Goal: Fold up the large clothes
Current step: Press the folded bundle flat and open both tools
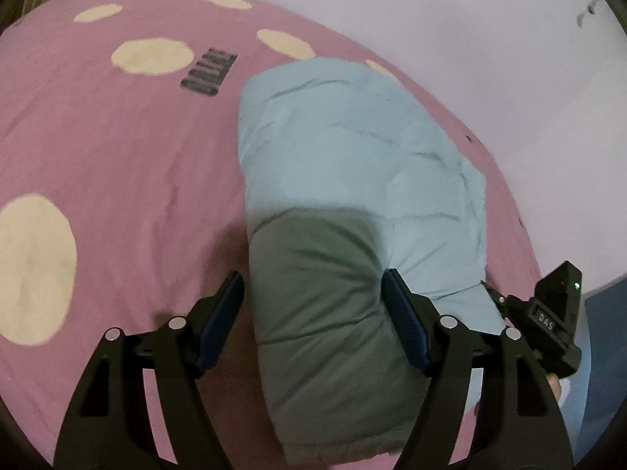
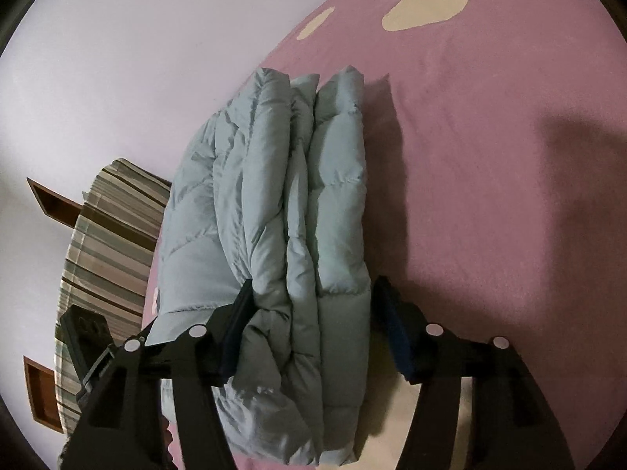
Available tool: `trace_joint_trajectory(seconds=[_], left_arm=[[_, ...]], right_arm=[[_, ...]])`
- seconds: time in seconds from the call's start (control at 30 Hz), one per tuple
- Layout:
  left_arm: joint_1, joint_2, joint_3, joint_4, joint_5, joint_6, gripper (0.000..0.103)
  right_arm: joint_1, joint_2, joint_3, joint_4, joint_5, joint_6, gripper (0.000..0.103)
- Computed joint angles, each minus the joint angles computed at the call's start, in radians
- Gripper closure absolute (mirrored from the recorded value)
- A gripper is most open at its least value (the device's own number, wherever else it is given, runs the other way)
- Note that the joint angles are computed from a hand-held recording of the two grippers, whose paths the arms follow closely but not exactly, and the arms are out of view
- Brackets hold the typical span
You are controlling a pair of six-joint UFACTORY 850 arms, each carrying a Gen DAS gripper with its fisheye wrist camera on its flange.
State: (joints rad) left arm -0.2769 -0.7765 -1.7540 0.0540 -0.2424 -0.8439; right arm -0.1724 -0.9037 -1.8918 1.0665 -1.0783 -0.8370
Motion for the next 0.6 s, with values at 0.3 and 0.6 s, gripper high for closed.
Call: trace_joint_trajectory(seconds=[0.3,0.6], left_arm=[[-0.041,0.061,0.050,0.369,-0.028,-0.356,0.023],[-0.113,0.091,0.070,0.750,-0.148,-0.655,0.021]], right_arm=[[-0.006,0.054,0.051,0.011,0.010,0.011,0.038],[0.009,0.171,0.191,-0.005,0.116,-0.065,0.037]])
